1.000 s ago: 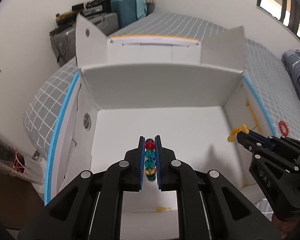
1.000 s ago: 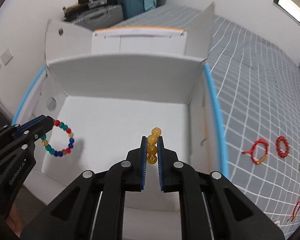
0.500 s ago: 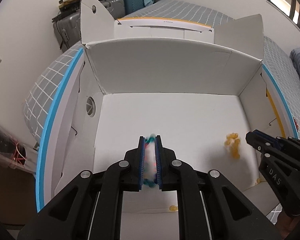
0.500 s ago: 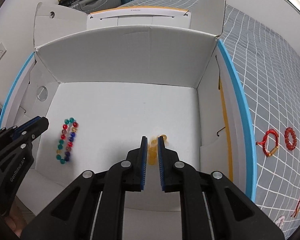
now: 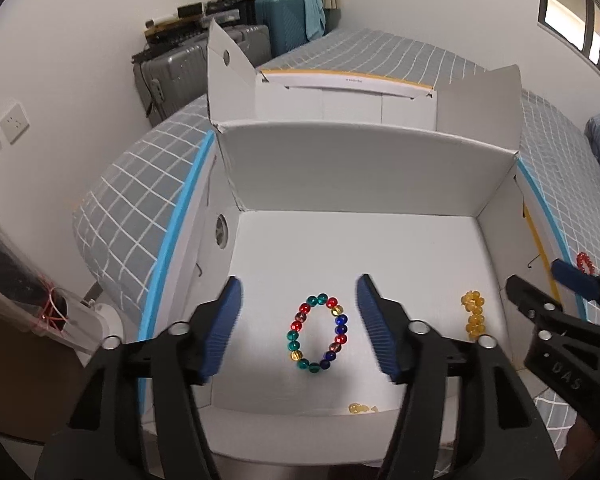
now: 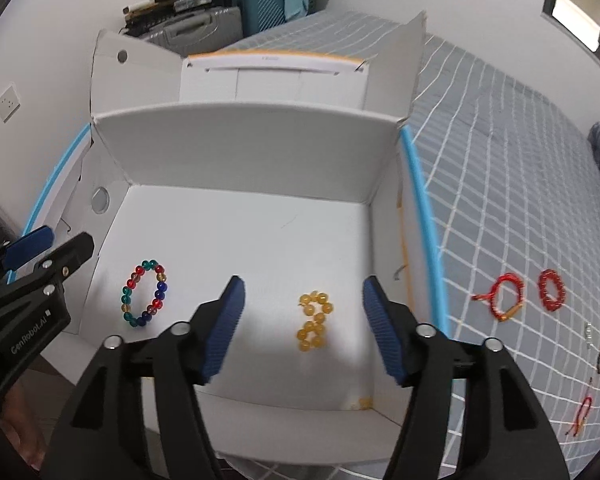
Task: Organize jewelry
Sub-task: 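Move both tools back over the remaining bracelets on the bed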
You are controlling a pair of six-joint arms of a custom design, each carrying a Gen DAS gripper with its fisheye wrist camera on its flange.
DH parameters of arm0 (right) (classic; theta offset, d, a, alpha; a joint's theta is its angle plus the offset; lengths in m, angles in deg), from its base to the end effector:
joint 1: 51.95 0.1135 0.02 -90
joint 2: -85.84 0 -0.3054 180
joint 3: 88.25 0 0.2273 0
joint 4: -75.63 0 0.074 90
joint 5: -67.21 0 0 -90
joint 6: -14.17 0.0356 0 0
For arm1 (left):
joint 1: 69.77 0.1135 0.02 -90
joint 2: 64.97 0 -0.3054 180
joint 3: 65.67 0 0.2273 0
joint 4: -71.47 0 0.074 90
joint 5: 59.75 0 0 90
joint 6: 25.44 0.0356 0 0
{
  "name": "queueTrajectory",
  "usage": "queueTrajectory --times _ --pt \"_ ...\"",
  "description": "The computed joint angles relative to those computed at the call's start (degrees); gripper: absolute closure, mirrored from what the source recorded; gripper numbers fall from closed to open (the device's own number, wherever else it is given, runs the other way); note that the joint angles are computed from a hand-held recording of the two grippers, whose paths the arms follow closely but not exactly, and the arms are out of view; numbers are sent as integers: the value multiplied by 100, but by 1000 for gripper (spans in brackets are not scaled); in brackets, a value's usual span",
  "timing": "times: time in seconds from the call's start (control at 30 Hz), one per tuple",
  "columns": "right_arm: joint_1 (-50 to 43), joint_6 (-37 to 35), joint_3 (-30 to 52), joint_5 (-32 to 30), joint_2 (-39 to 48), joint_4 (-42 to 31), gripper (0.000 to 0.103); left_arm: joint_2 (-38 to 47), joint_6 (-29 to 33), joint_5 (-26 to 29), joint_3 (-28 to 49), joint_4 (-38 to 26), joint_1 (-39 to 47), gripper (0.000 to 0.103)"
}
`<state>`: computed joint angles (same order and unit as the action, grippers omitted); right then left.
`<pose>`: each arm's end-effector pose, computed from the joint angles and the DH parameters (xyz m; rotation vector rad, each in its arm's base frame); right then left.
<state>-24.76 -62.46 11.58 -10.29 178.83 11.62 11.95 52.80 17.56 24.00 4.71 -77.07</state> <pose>0.2887 0.1396 0.3542 -0.2235 2.5230 -0.0016 0.2356 -0.0223 0.3732 -0.1863 2.4788 0.1388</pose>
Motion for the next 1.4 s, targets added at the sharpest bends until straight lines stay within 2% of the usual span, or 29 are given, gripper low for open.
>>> queueTrajectory --times 0.13,0.2,0.47,0.67,0.83,0.93,1.07,1.2,1.4 --pt "-154 -64 -110 40 -406 -46 30 -191 -104 -198 110 -145 -234 26" --pt "-290 -118 -159 -5 -609 -86 26 -272 -225 -389 233 -263 -436 16" --pt "-1175 -514 -482 -195 -1636 -151 9 -208 -1038 -1034 786 -740 -1790 6" --pt "-2720 -1318 -514 -801 -2275 -362 8 292 -1789 -1403 1490 -1130 -3178 6" --pt "-4782 -2517 -665 -1726 -2631 -432 8 888 -2156 -1711 2161 -1304 -4249 6" --pt "-6383 -3318 -703 -2601 -2524 -448 8 1271 -2251 -1831 2572 -1246 -4792 6" --pt "-7853 -4113 -623 -3266 -2050 -473 8 1956 -2179 -1894 3179 -1092 -5423 6" --pt "-8853 -4658 -631 -3516 -1553 -324 8 2647 -2196 -1849 3708 -962 -5924 6" --pt "-9532 -5020 -754 -3511 -829 50 8 3408 -2203 -1498 3961 -632 -6279 6"
